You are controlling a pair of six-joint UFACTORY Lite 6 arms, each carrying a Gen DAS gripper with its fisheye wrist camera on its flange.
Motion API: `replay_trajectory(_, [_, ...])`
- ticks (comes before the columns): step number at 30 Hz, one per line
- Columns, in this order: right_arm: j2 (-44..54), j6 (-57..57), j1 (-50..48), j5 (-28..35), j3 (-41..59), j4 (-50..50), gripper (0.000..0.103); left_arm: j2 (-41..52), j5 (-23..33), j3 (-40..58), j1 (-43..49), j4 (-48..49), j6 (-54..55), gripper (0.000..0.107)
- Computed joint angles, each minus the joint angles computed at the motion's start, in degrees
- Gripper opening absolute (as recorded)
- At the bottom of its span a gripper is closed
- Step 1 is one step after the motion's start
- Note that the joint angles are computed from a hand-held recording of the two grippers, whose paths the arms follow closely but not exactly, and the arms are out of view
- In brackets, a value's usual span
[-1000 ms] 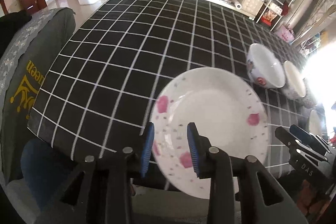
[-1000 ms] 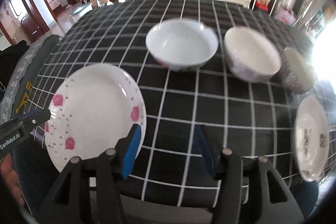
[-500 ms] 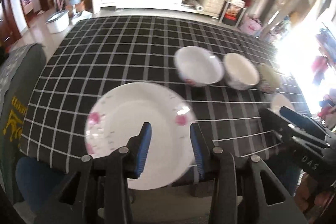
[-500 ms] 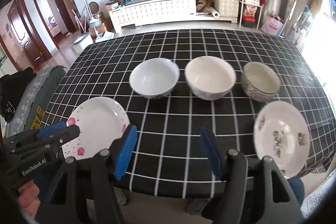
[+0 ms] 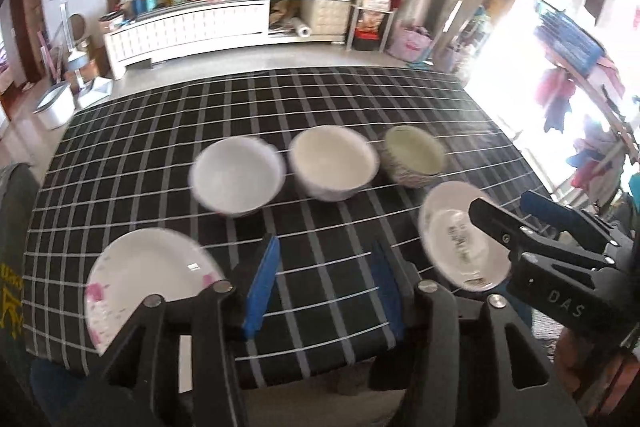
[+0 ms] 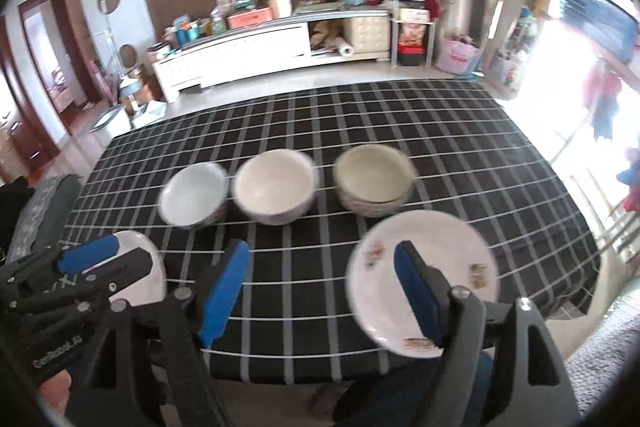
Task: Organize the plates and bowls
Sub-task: 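Move the right gripper to the cartoon-print plate rim and grasp it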
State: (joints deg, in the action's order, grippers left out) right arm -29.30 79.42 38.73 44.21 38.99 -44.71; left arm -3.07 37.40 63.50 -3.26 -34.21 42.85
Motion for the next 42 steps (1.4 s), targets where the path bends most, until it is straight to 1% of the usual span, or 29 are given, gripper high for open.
replay_trajectory(1, [-1.45,-1.43,-1.27,0.25,-0.94,0.48,0.079,0.2,-0.69,0.25,-1.63,0.17,-0.9,0.054])
replay_trajectory(2, [-2.88,-3.06,-2.57,0.44,-1.75,1.18,0.079,0.52,-1.47,0.57,-3.41,0.36,-1.66,0.055])
replay_trajectory(6, [-7.99,-13.66,-11.89,-1.28,-5.62,6.73,0.079,3.48,-5.05,2.12,-10.62,4.21,-7.55,0.055])
replay_trajectory(9, [-10.39,-24.7,-20.61,-5.21,-8.32,14.05,0.079,7.08,-6.55,3.71,-15.17,7.23,-12.26,0.055])
replay_trajectory(13, [-12.78,-37.06,-30.51,-9.74,-12.44,21.9,0.079,12.44,-7.53,5.91,-19.31,8.73,-14.91,0.055])
replay_trajectory(16, [-12.53,-46.86,-37.69,-12.56,-14.37,28.16,0.079,18.09,-5.78,9.35,-20.75,5.92,-12.48,0.055])
replay_trajectory(18, [-11.82,-54.12,-42.41,-14.68,-15.58,32.75,0.079,21.57,-6.59,11.67,-21.96,7.82,-15.52,0.055])
replay_trajectory(21, [-9.85,-61.97,-47.49,-17.15,-16.78,37.59,0.079,25.39,-7.09,14.41,-23.15,9.27,-18.11,0.055])
replay_trajectory(25, [-5.83,-77.35,-55.43,-20.85,-17.79,49.68,0.079,29.13,-8.82,16.38,-24.33,11.51,-20.52,0.055])
replay_trajectory(28, [-2.32,-86.77,-58.53,-23.0,-17.94,56.42,0.079,32.61,-8.4,18.85,-25.03,12.75,-22.28,0.055])
replay_trajectory(29, [-0.98,-89.44,-59.3,-23.67,-17.97,58.24,0.075,33.92,-8.28,19.62,-25.35,13.17,-22.83,0.054])
replay_trajectory(30, [0.31,-92.33,-60.19,-24.14,-17.83,60.38,0.069,34.69,-8.23,20.04,-25.58,13.27,-22.95,0.053])
replay_trajectory(32, [2.82,-99.6,-62.42,-24.38,-17.7,66.36,0.064,36.63,-7.98,21.19,-26.06,13.32,-22.79,0.051])
replay_trajectory(34, [4.8,-103.77,-63.89,-25.15,-17.89,69.91,0.061,38.6,-7.52,22.65,-26.5,15.24,-24.82,0.043])
replay_trajectory(37, [6.71,-111.86,-65.9,-26.33,-18.71,76.16,0.054,40.88,-6.45,24.46,-26.59,15.46,-25.69,0.033])
replay_trajectory(39, [7.67,-116.61,-67.0,-26.9,-19.05,79.86,0.044,41.99,-6.2,25.19,-26.71,15.05,-25.4,0.031])
replay_trajectory(40, [7.93,-117.54,-67.3,-27.34,-19.28,80.65,0.041,42.39,-6.23,25.41,-26.77,14.71,-25.04,0.027])
replay_trajectory(41, [8.24,-118.1,-67.59,-27.67,-19.38,81.19,0.035,43.02,-6.41,25.77,-26.94,15.03,-25.26,0.026])
replay_trajectory(42, [8.63,-119.78,-68.04,-27.69,-19.32,82.7,0.031,43.33,-6.45,26.02,-27.04,15.0,-25.26,0.024])
